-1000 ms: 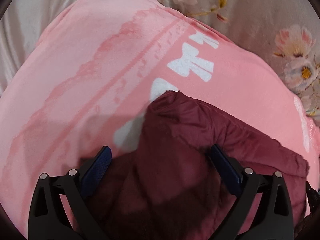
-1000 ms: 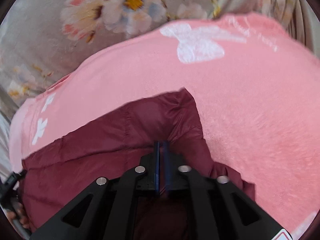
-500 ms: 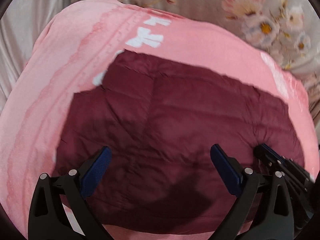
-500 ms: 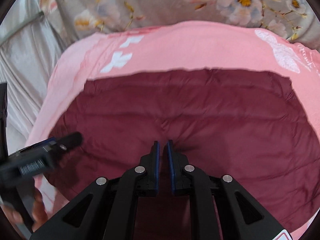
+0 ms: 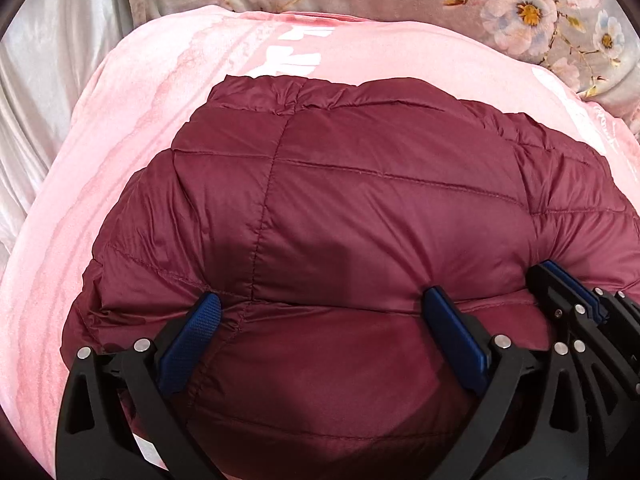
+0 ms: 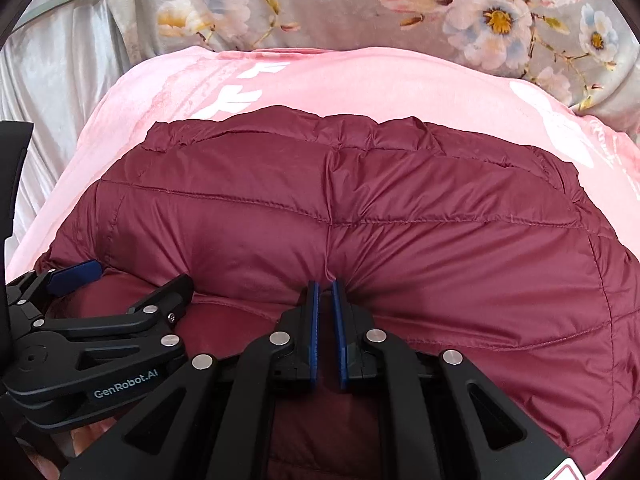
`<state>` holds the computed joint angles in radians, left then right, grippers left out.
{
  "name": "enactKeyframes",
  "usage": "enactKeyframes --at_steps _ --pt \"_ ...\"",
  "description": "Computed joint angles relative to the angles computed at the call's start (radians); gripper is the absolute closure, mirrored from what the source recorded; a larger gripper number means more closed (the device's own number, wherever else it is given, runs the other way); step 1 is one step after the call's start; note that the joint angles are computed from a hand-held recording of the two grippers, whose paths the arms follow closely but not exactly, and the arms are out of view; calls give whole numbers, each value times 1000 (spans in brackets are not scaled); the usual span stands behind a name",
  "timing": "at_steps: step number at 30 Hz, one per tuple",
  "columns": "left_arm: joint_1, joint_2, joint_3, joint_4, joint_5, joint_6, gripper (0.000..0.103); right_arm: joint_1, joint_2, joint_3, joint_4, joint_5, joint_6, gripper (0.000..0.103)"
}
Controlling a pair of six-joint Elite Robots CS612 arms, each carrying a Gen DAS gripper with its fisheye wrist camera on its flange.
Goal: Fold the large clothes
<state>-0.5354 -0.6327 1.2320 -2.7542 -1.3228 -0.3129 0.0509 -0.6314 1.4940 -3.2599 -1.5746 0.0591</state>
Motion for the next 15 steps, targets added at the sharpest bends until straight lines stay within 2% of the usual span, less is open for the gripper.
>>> enactKeyframes --at_steps 5,7,11,15 --pt "-2 1 2 -9 7 0 5 -6 1 1 -8 24 9 93" --pt "5 -15 19 -9 -21 -19 6 -9 -1 2 -5 38 12 93" --pt "40 -76 116 -90 -94 -127 6 -6 -4 4 3 27 -4 93" --pt "85 -127 214 -138 -128 -253 6 -3 -6 4 7 14 -7 93"
